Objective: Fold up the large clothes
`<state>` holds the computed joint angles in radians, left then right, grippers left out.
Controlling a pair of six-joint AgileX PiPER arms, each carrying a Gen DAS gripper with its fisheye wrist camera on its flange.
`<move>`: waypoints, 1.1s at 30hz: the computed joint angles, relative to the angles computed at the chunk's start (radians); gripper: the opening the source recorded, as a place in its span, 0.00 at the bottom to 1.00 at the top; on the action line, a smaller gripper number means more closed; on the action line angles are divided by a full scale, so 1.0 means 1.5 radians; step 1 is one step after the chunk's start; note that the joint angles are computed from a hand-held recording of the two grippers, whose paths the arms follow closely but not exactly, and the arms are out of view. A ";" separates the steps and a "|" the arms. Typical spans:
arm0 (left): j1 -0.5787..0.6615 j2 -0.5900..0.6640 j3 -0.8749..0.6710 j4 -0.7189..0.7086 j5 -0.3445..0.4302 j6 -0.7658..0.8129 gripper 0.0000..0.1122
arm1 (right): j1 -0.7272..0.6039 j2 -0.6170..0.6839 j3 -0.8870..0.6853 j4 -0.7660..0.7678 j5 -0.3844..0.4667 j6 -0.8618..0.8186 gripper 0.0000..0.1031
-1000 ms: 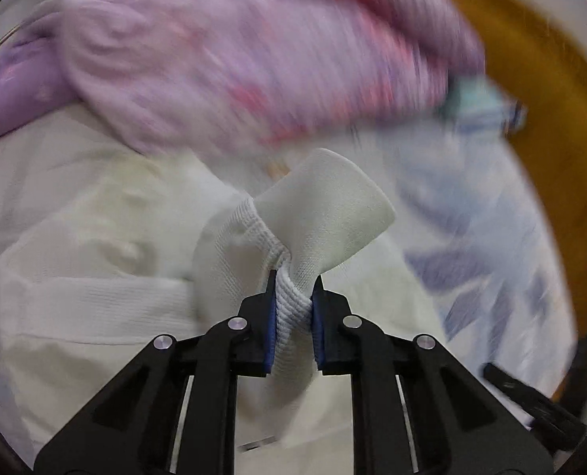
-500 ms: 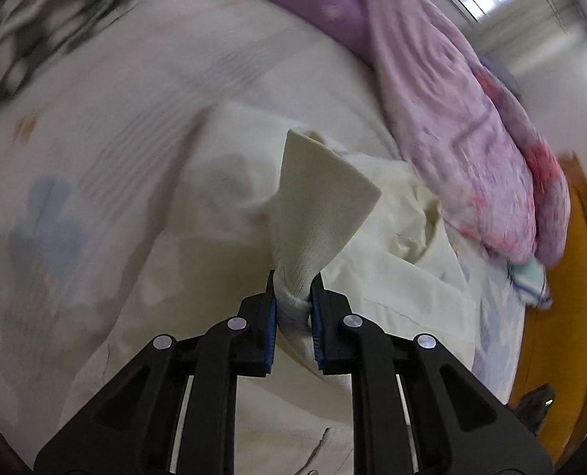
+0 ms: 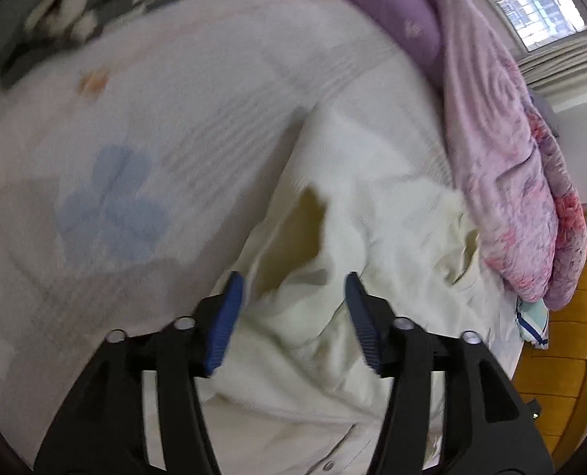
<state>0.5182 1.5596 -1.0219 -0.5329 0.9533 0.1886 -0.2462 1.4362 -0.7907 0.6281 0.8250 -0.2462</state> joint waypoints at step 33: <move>-0.152 0.154 -0.270 0.141 -0.019 0.020 0.10 | -0.108 0.150 -0.200 0.187 0.012 -0.222 0.14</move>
